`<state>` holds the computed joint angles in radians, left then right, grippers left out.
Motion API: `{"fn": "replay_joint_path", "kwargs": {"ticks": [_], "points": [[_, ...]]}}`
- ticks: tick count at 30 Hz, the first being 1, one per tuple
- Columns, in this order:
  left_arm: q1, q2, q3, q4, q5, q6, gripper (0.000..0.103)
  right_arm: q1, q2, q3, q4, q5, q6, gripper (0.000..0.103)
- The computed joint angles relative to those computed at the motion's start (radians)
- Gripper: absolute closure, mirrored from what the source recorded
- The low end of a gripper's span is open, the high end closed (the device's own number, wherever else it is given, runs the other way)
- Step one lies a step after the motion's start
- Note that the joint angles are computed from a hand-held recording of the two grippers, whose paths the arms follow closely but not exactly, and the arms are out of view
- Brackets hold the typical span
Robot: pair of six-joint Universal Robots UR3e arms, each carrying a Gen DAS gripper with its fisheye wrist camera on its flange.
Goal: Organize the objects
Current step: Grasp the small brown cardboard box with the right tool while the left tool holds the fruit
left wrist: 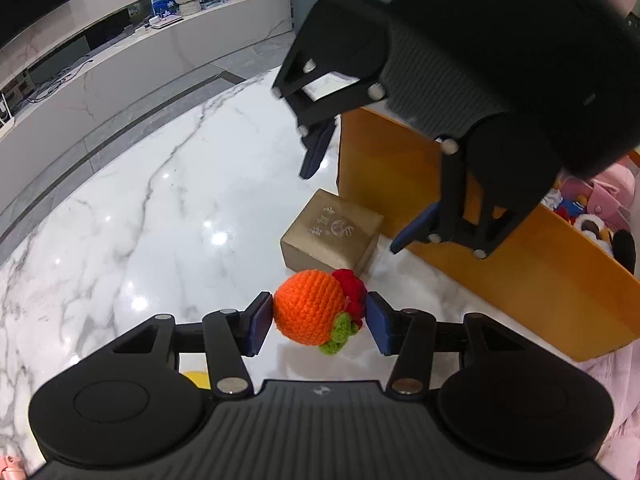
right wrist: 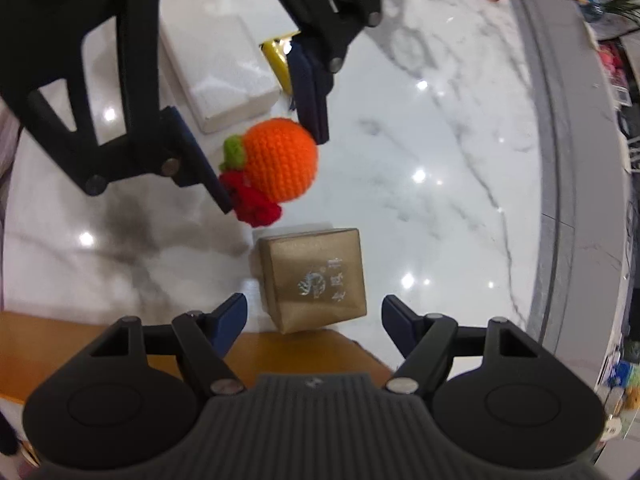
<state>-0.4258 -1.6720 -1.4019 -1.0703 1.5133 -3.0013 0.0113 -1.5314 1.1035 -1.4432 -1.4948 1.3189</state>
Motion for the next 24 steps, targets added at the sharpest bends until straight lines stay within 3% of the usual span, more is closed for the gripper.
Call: {"fn": "replay_joint_path", "kwargs": {"ticks": [5, 8, 14, 24], "points": [[0.026, 0.011, -0.032, 0.028, -0.033, 0.023, 0.044, 0.054, 0.070, 0.007, -0.067, -0.088, 0.005, 0.029], [0.040, 0.010, -0.044, 0.040, -0.050, 0.029, 0.044, 0.062, 0.097, -0.005, -0.061, -0.109, 0.002, 0.035], [0.041, 0.018, -0.063, 0.050, -0.054, 0.023, 0.044, 0.042, 0.087, 0.023, -0.065, -0.087, -0.011, 0.039], [0.016, 0.033, -0.038, -0.021, -0.016, 0.001, 0.044, -0.015, 0.046, -0.114, 0.149, 0.005, -0.031, 0.040]]}}
